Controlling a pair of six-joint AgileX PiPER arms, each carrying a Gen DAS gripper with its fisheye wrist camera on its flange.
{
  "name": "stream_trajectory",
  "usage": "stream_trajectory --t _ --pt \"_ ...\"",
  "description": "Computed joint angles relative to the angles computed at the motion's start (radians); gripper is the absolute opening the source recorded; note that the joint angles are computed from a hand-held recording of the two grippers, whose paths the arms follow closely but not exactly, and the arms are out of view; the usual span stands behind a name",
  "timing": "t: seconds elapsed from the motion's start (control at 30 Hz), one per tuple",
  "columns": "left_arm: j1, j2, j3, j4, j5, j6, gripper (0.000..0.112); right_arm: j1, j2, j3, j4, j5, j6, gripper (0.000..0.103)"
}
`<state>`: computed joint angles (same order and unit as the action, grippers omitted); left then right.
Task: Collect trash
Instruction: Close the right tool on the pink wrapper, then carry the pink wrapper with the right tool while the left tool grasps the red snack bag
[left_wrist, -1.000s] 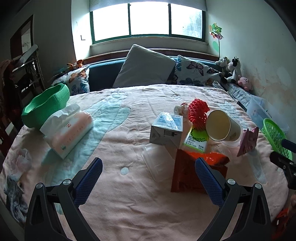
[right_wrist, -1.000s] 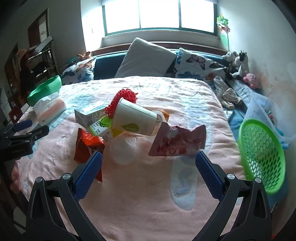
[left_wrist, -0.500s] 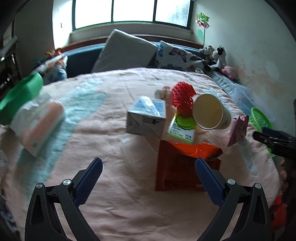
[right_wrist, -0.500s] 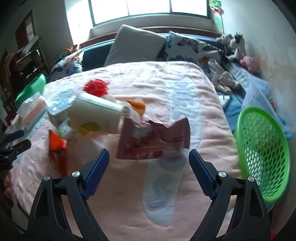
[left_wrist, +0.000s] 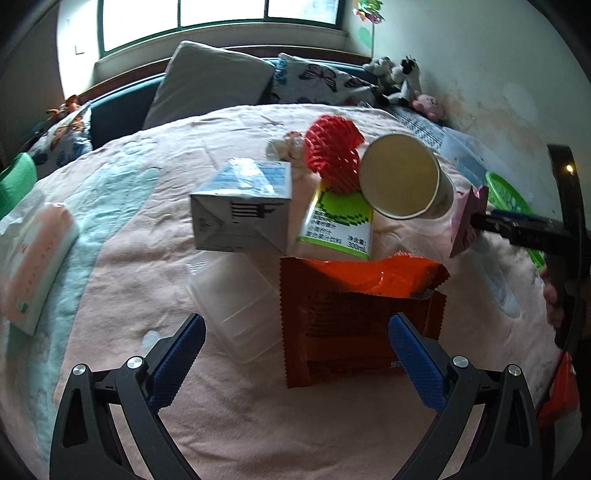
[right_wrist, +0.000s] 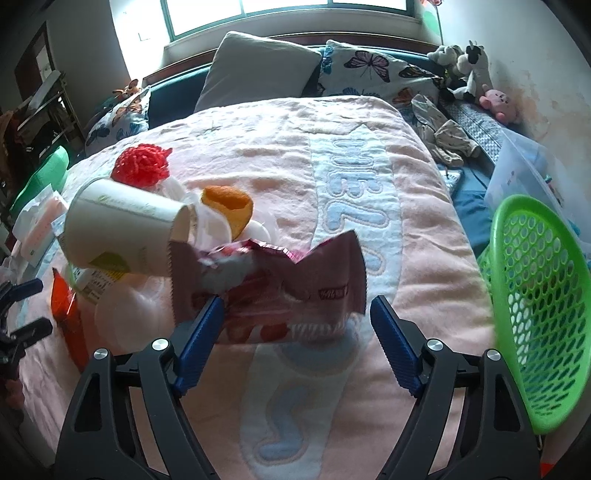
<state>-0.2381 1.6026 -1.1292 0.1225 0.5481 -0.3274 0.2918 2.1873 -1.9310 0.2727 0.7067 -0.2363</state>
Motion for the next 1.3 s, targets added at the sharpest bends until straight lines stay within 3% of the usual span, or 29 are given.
stream_trajectory --t 0.3,0.43,0.83,1.07,1.1,1.17,1.3 --pt "0.048 0.032 -0.009 -0.228 -0.033 0.258 0.091 -0.035 0.103 -0.156 0.052 0.103 -0.017 0.066" --pt "0.040 0.041 -0.017 -0.217 -0.038 0.265 0.084 -0.038 0.102 -0.157 0.050 0.094 -0.010 0.052" --pt "0.059 0.016 0.015 -0.378 -0.060 0.448 0.058 -0.039 0.036 -0.052 0.050 0.013 -0.018 0.027" --pt "0.083 0.003 0.032 -0.476 -0.054 0.531 0.057 -0.051 0.004 -0.004 0.068 0.009 -0.011 0.031" --pt "0.090 0.000 0.033 -0.502 -0.048 0.554 0.062 -0.053 0.001 0.002 0.072 0.010 -0.011 0.032" --pt "0.098 -0.015 0.048 -0.525 -0.055 0.572 0.072 -0.056 -0.014 0.030 0.084 -0.003 -0.013 0.043" --pt "0.121 -0.026 0.058 -0.585 -0.050 0.645 0.079 -0.065 -0.035 0.073 0.132 -0.020 -0.066 0.072"
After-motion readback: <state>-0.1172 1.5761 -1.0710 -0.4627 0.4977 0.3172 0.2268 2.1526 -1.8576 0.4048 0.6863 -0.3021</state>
